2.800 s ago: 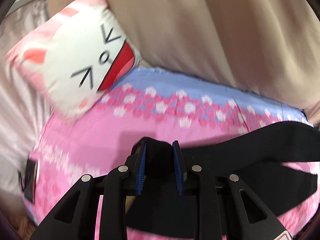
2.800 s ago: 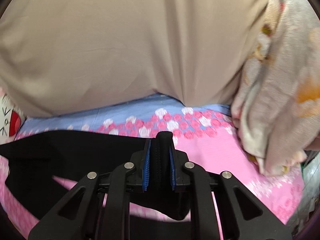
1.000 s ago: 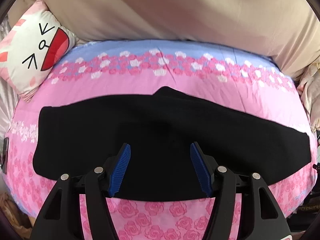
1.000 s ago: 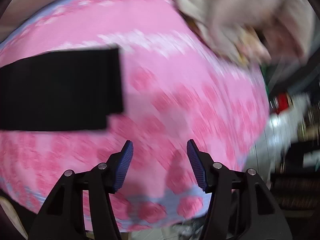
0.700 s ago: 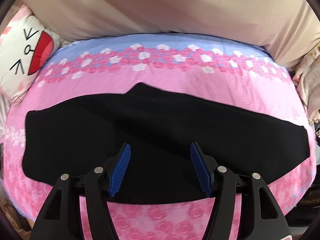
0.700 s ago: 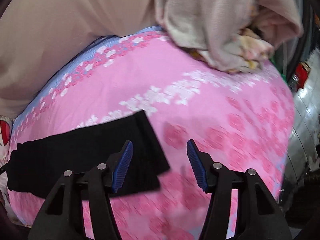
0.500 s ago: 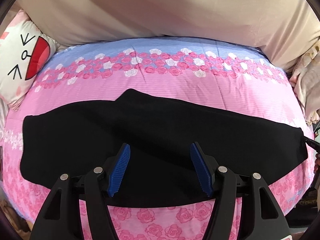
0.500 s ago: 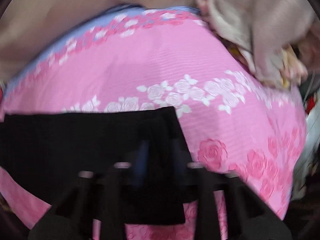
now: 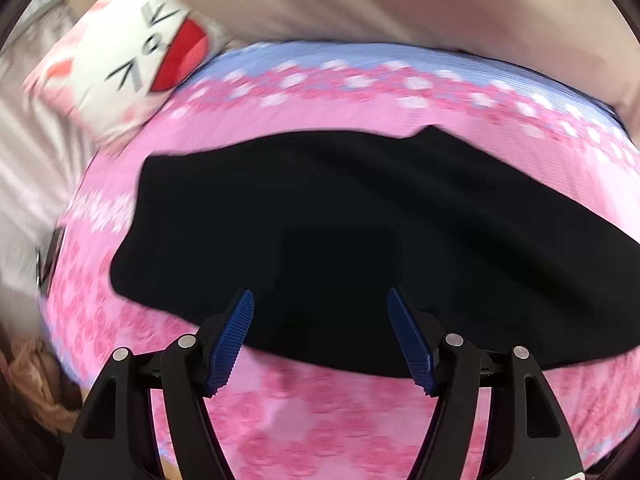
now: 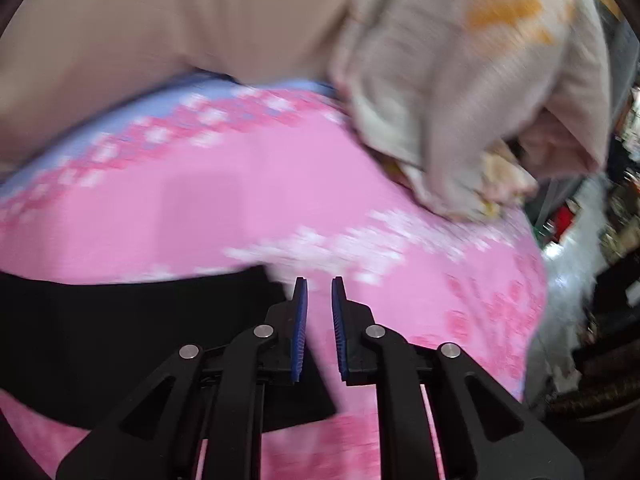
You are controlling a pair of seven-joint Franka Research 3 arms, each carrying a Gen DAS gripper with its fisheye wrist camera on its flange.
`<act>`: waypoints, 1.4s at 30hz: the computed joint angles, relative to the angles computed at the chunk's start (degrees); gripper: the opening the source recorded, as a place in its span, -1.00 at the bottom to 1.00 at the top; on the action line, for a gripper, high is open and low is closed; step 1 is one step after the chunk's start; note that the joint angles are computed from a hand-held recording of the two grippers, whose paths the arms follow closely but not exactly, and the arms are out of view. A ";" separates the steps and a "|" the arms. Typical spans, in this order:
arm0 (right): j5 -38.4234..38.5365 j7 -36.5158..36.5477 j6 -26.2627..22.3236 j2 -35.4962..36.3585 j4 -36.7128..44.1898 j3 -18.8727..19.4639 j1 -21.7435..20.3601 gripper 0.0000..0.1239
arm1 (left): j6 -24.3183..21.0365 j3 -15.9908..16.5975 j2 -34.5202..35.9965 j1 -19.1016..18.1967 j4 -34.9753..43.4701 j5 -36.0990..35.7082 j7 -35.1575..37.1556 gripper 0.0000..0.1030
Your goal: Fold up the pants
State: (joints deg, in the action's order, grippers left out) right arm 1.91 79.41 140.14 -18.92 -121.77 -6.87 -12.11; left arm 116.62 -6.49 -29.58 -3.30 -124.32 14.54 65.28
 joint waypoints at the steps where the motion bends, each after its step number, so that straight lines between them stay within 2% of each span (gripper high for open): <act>1: 1.80 -2.81 -1.19 0.09 0.88 0.45 2.36 -0.79 | -0.08 0.67 -0.57 0.82 -0.80 0.33 -0.44 0.30; 4: 8.36 -9.58 -3.56 2.02 4.22 3.22 10.33 -0.74 | 0.06 2.38 -1.92 3.18 -2.87 1.72 -0.55 0.30; 9: 17.94 -12.60 -5.07 6.58 8.30 8.80 21.44 -0.71 | 1.20 7.00 -5.01 7.68 -6.45 1.49 0.57 0.30; 12: 17.51 -10.89 -6.42 9.67 11.06 11.94 25.70 -0.71 | 4.21 11.88 -5.09 9.57 -7.63 -3.17 2.69 0.31; 15: 16.24 -8.67 -8.48 12.32 13.80 13.28 28.58 -0.71 | 7.27 14.04 -3.90 10.57 -7.80 -7.96 5.58 0.33; 16: 15.73 -8.01 -9.26 12.86 14.33 13.49 29.26 -0.71 | 8.10 14.10 -2.95 10.94 -7.51 -8.45 6.79 0.33; 17: 15.19 -7.31 -10.12 13.40 14.99 13.57 29.77 -0.71 | 8.31 13.95 -1.73 11.24 -7.00 -8.47 8.42 0.25; 18: 13.76 -5.94 -11.17 13.78 15.60 13.68 30.10 -0.71 | 7.74 13.22 -0.34 11.97 -6.26 -7.45 9.51 0.04; 19: 12.25 -4.54 -11.80 14.50 16.45 13.73 30.32 -0.71 | 7.55 12.80 0.22 12.63 -6.06 -6.79 10.52 -0.34; 20: 11.05 -3.07 -12.18 15.36 17.54 13.66 30.45 -0.71 | 8.38 13.59 0.10 12.53 -6.22 -7.86 12.79 -0.52; 21: 10.56 -1.32 -12.10 16.70 19.25 13.51 30.54 -0.71 | 8.41 14.49 -0.04 12.38 -5.94 -8.93 15.65 -0.54; 23: 9.40 1.35 -11.82 18.96 22.41 13.03 30.61 -0.71 | 7.56 14.75 -0.42 12.93 -5.70 -9.57 18.98 -0.53; 25: 7.72 4.09 -12.01 23.72 28.25 12.45 30.64 -0.71 | 7.32 16.52 -0.99 13.05 -6.13 -13.01 22.10 -0.51; 28: 7.11 5.87 -17.09 32.43 39.37 11.75 31.01 -0.68 | 6.81 15.72 -1.39 14.18 -6.40 -13.68 23.91 -0.46; 31: 8.65 2.82 -22.07 40.16 49.16 12.28 31.50 -0.65 | 6.40 14.69 -1.37 15.10 -6.43 -12.98 24.04 -0.41; 33: 9.98 0.68 -25.08 44.12 54.22 12.75 31.91 -0.65 | 5.98 14.51 -0.94 15.68 -6.09 -13.04 23.46 -0.29; 34: 9.65 -1.65 -24.62 44.91 54.86 12.89 32.40 -0.66 | 5.87 14.48 -0.77 15.90 -5.94 -12.95 23.38 -0.23; 35: 7.33 -3.48 -23.12 45.24 54.80 12.29 33.58 -0.82 | 5.57 14.44 -0.66 16.11 -5.80 -12.84 23.31 -0.18; 36: 4.64 -2.98 -20.91 45.94 55.23 11.06 34.81 -0.94 | 5.43 14.45 -0.52 16.20 -5.69 -12.78 23.44 -0.16; 38: 3.13 2.31 -17.31 47.88 57.23 8.97 35.30 -1.00 | 5.37 14.03 -0.56 16.55 -5.78 -12.13 23.20 -0.10; 40: 3.73 6.18 -20.39 51.57 62.93 8.36 34.16 -1.00 | 5.62 13.50 -0.24 16.63 -5.77 -11.21 23.20 -0.09; 42: 9.56 4.78 -20.79 49.91 62.12 10.89 30.89 -0.96 | 5.56 13.30 -0.10 16.65 -5.45 -10.87 22.90 -0.07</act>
State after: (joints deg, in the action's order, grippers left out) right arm 11.47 84.19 119.36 30.99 -59.65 4.02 18.78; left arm 122.19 6.81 -29.67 13.35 -129.76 3.67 88.18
